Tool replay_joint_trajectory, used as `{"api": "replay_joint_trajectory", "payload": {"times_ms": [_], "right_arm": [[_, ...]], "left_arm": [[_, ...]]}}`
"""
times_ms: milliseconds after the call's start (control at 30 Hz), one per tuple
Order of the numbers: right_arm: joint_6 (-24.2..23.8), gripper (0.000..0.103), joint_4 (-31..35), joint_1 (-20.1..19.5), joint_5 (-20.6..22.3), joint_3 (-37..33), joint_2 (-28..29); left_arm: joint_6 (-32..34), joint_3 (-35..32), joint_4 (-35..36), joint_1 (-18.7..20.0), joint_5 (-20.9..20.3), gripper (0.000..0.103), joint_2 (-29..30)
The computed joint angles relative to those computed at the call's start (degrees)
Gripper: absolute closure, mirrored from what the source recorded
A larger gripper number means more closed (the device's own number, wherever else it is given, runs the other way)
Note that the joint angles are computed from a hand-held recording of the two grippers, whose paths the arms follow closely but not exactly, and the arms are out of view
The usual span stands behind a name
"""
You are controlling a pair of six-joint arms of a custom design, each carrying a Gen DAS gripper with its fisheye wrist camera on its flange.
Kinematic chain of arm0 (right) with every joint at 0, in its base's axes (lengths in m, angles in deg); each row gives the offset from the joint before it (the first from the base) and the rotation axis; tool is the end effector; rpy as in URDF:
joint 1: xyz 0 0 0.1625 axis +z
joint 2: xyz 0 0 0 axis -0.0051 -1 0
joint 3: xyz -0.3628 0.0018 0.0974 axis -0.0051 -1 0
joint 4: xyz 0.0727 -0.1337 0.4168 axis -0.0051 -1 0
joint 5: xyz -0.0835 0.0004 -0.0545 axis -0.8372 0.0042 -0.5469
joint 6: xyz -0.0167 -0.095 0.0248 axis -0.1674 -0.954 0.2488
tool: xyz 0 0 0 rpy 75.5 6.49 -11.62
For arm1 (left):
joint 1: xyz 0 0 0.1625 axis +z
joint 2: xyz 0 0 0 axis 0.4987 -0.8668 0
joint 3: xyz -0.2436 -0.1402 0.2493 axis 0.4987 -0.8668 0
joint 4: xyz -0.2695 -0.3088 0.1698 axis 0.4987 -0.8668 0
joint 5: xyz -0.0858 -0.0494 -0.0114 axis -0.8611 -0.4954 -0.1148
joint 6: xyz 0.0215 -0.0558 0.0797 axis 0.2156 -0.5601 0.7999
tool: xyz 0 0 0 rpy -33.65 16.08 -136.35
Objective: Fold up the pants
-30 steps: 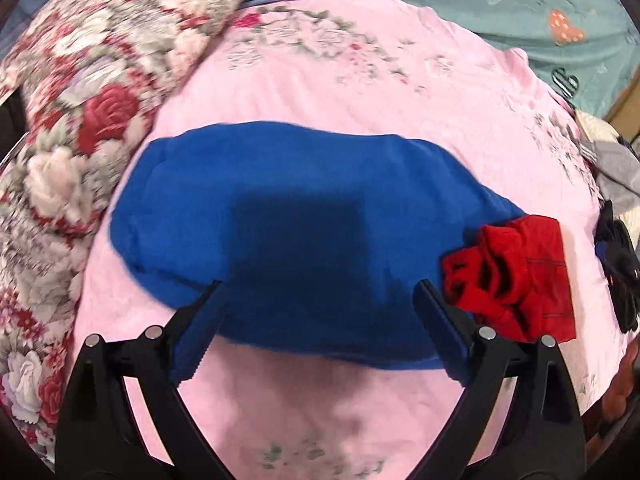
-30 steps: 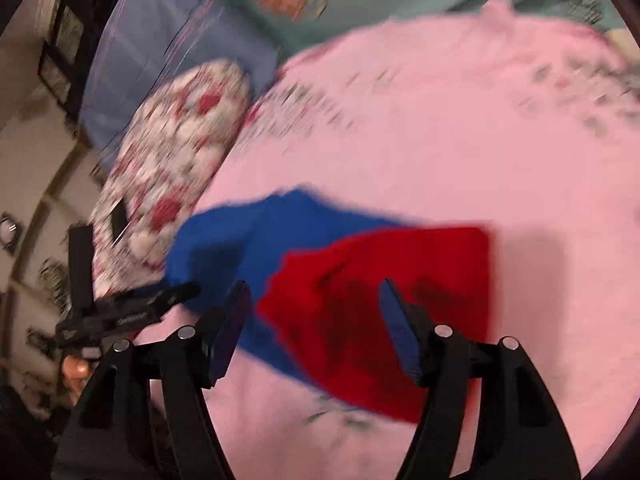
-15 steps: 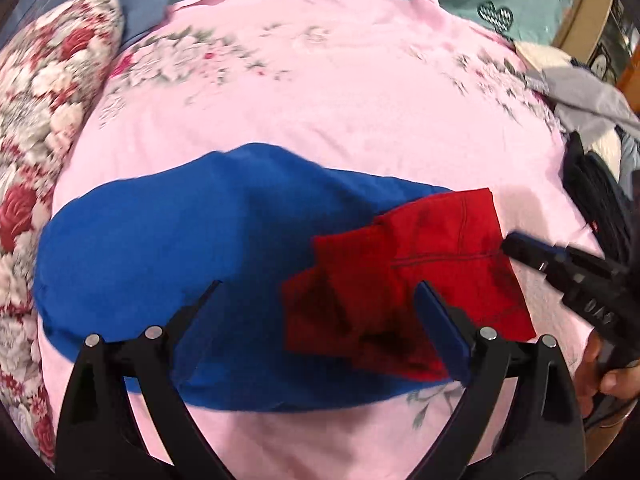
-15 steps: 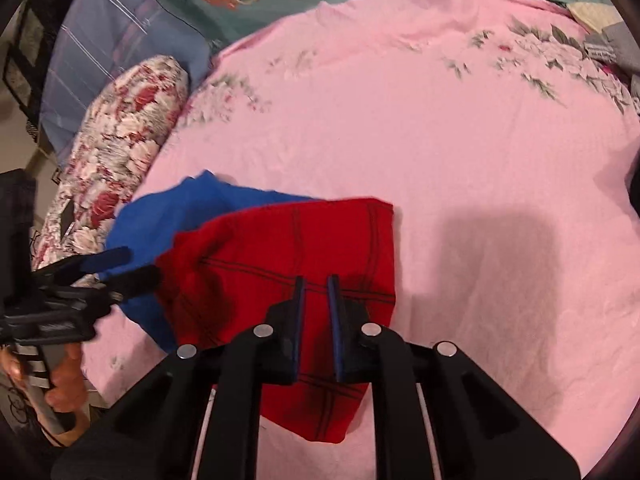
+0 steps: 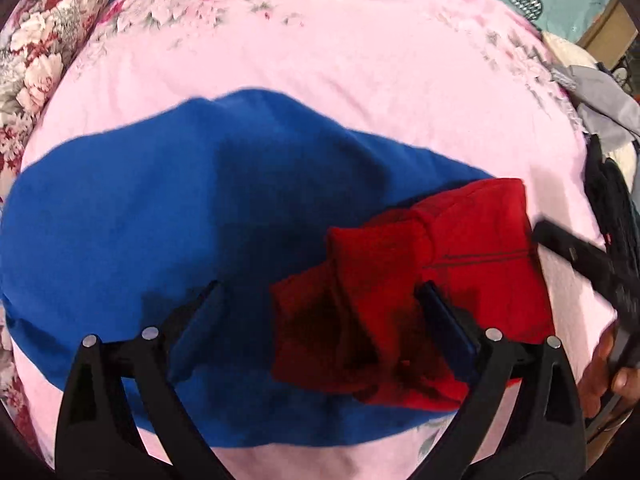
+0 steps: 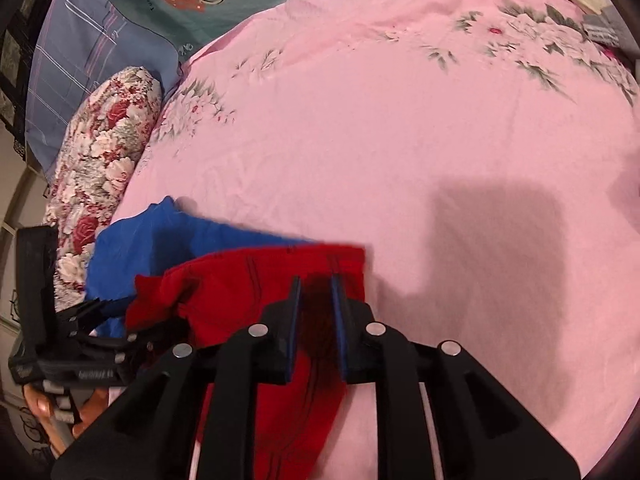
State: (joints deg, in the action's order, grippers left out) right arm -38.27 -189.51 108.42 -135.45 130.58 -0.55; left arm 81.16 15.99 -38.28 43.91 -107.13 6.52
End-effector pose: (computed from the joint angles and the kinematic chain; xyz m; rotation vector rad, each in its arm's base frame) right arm 0.3486 -0.7871 0.0170 0.0179 -2.6812 0.7733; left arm -0.0495 -0.8621 0.3236 0.4518 2.4656 -0.2622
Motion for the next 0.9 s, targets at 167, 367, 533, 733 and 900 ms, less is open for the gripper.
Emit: {"api": "replay_joint_trajectory", "payload": {"times_ms": [167,367,533,733,900], "right_arm": [[-2.5,0.083,-5.4,2.2,0.7,14.7,-7.4],[-4.6,0.061,-5.2,4.2,-5.7,18.3,-8.0],[-8.0,0.061,-9.9,4.2,-6.0,13.0,-6.0],[-2.3,0.050,0.6,2.0,-9.7,-1.4,2.7],[-3.5,0.048,-6.1,1.8,-6.0,5.7,-1.0]], "left_arm": [[-0.3,-2.0,1.3,0.7,-2.5,0.005,0.1],[-4.1,-9.8,6.1,1.5,-2.9,0.004,4.3],[-0.9,-2.7,0.6,0.9,-2.1,0.005,0.5],[-3.0,-3.8,3.1,1.9,-5.7,0.005,-0.9],[1.3,9.8,-8.1,2.5,-8.5,0.005,-11.4]]}}
